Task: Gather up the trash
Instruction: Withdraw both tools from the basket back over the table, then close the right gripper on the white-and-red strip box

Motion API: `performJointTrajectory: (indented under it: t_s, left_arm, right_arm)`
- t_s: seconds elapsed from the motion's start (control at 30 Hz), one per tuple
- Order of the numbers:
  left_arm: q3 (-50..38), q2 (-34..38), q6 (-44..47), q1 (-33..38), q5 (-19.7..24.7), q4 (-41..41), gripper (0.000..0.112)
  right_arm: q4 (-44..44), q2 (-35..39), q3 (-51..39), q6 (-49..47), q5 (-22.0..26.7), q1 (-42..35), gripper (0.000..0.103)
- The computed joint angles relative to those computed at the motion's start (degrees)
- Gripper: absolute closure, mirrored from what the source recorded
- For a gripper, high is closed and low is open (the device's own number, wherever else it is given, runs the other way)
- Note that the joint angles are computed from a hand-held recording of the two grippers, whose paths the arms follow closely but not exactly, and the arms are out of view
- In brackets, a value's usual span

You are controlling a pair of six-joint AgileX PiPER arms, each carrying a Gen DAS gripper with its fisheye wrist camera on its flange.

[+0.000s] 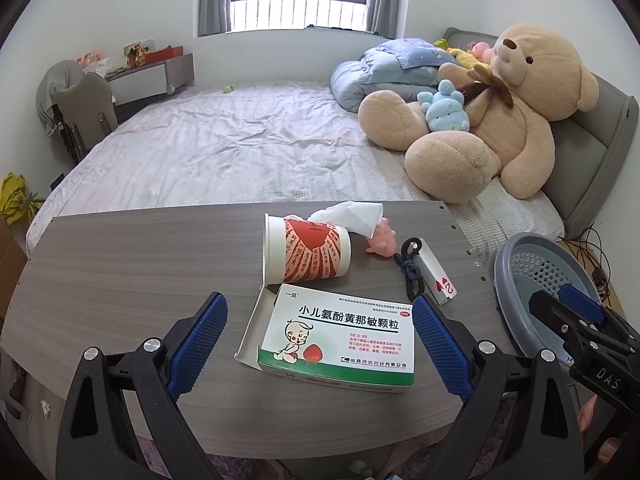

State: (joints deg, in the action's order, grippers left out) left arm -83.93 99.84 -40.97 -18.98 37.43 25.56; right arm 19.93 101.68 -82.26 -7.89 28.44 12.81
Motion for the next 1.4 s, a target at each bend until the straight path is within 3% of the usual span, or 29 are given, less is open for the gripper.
performJointTrajectory:
  t_s: [0.43,1.03,1.33,1.4]
  left_arm:
    - [-3.9,3.7,1.9,3.5,1.4,-2.0,0.02]
    - [-4.8,6.8,4.5,6.3,1.5,-5.6,0.02]
    - [-5.0,7.0,3.8,5.2,1.7,-4.7,0.02]
    - [-5.0,6.9,3.9,5.0,1.7,-4.9,0.02]
  right_arm:
    - [-2.2,10.4,-12.3,3.1,6.3,0.6,0.025]
    - [-18.0,27.4,-33.9,15.5,15.8,5.3,0.026]
    - [-20.1,32.5,-42.3,15.9,20.5,6.1,0.04]
    - [-20.0,33.7,-44.4,15.2,21.7,6.2,0.049]
